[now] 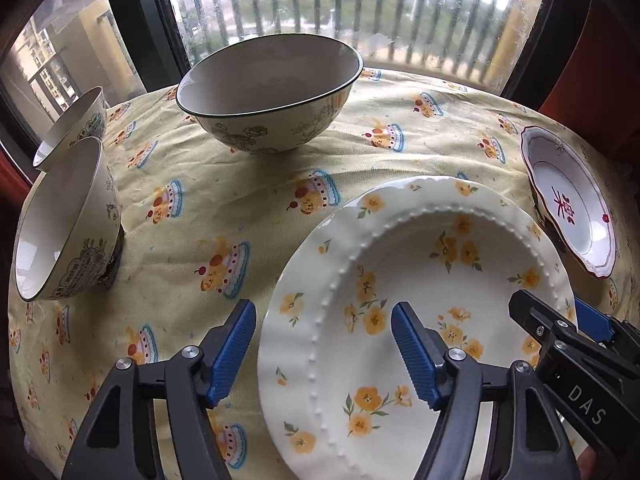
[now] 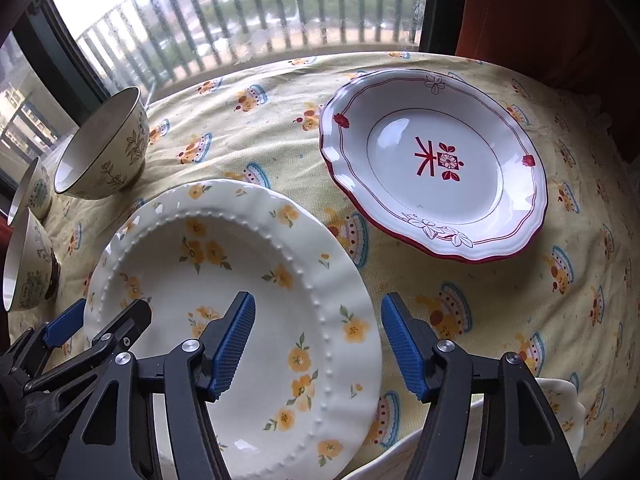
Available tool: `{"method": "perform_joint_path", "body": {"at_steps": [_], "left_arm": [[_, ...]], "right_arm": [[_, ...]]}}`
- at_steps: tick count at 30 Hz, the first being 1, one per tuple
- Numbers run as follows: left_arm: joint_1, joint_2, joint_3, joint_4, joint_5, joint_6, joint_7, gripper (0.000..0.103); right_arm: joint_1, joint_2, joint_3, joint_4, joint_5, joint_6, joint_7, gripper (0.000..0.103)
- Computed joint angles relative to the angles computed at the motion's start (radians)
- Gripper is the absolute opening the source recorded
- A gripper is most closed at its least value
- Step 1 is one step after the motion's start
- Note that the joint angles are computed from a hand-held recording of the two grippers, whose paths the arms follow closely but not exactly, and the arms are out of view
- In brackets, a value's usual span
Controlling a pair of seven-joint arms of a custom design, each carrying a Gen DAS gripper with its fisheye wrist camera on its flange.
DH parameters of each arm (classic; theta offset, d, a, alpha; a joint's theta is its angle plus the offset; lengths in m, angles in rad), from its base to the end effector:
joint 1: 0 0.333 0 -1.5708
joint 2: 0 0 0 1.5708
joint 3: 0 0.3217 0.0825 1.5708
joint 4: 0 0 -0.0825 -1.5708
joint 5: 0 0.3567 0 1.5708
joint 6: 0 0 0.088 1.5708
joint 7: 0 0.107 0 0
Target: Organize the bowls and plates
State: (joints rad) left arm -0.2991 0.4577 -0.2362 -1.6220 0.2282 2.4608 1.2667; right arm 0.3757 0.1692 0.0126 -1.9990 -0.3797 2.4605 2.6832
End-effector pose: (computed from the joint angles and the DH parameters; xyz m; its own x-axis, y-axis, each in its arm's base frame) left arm 0.6047 -0.3291 0.4239 -0.3335 -0.9425 0.0215 -0.8699 0.2989 -0.3923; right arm 0.5478 0.2242 0.4266 -0.4304 -0.8988 -0.0832 -0.8198 0.4279 -0.3806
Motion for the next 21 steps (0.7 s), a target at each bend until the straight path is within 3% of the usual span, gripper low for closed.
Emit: {"method": "perform_joint_path", "body": {"at_steps": [10, 21], "left_arm": [[-0.002, 0.000, 0.001, -0.003, 0.004, -0.009, -0.006, 0.069], [0.044, -0.089, 0.008, -0.113, -0.009, -0.049, 0.019, 0.069]], "right_arm": [[0.031, 0.043, -0.003, 0.080, -0.035, -0.134, 0.041, 0.062], [0.062, 0.049, 0.032, 0.095, 0.057, -0.143, -0.011, 0.062]]}}
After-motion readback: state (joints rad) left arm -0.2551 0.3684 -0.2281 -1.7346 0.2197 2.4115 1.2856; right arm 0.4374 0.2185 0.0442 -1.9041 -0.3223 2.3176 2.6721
